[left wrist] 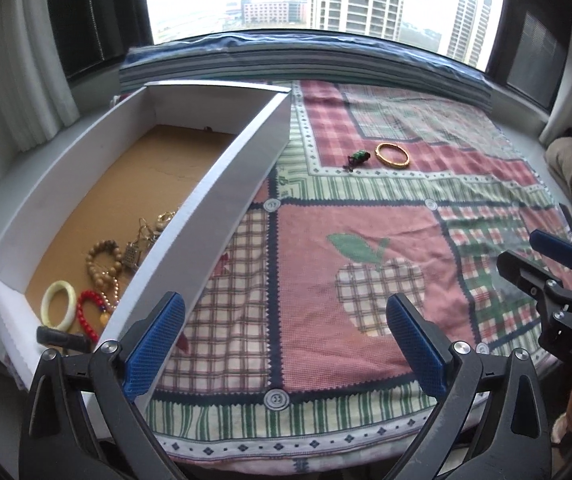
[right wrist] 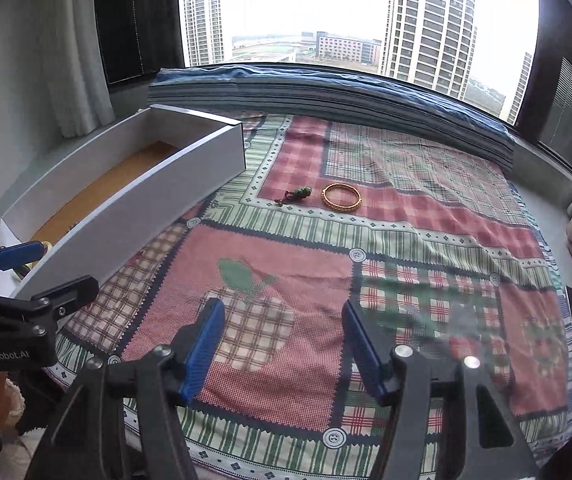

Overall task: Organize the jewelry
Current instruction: 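Move both open tools back over the jade pendant and gold bangle, then grasp the green jade pendant with the left tool while the right tool grasps the gold bangle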

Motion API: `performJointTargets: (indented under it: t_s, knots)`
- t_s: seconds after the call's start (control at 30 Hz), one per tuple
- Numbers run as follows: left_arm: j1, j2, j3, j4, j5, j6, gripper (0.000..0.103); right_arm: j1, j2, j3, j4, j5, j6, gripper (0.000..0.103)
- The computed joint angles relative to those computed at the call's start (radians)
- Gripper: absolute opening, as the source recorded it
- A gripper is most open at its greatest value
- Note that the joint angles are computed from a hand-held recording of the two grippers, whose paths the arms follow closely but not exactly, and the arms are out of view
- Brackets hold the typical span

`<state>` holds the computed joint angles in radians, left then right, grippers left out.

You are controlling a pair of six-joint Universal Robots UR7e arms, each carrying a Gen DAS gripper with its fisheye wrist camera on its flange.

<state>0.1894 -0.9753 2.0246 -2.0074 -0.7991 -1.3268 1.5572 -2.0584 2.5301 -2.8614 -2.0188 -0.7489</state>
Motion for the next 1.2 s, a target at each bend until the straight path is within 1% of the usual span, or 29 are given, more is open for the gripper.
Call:
performJointTargets:
  t_s: [0.1,0.2,0.4,0.6,0.73,0.87,0.97,1.07,1.13,1.2]
  knots:
    - [0.009,0.009,-0.005,-0.012,-0.005,0.009,0.101,-0.023,0.002,0.003,-0.013,0.02,-0.011,0.062]
    - [0.019,0.018,-0.01,-0.029,-0.013,0.022,0.101,-0.031,0.002,0.001,-0.008,0.028,-0.011,0.062]
    - [0.041,0.043,-0.033,-0.058,0.001,0.068,0.101,-0.033,0.028,-0.008,-0.026,0.024,-0.011,0.062]
    - [0.081,0.077,-0.063,-0.103,0.007,0.135,0.101,-0.039,0.065,-0.033,-0.024,0.021,0.004,0.062]
    - [0.124,0.113,-0.103,-0.144,0.015,0.217,0.101,-0.048,0.095,-0.059,-0.005,0.028,-0.001,0.062]
    - [0.183,0.158,-0.157,-0.19,0.021,0.284,0.101,-0.053,0.161,-0.107,-0.02,0.012,-0.005,0.062]
    - [0.228,0.204,-0.207,-0.217,0.017,0.347,0.101,-0.072,0.205,-0.16,0.014,0.025,0.013,0.062]
    - [0.289,0.272,-0.291,-0.251,-0.018,0.46,0.101,-0.09,0.276,-0.236,0.064,0.031,0.038,0.062]
    - [0.337,0.324,-0.362,-0.275,-0.065,0.559,0.101,-0.103,0.341,-0.302,0.094,0.029,0.06,0.062]
    - [0.383,0.376,-0.436,-0.289,-0.116,0.649,0.101,-0.119,0.407,-0.384,0.151,0.022,0.117,0.062]
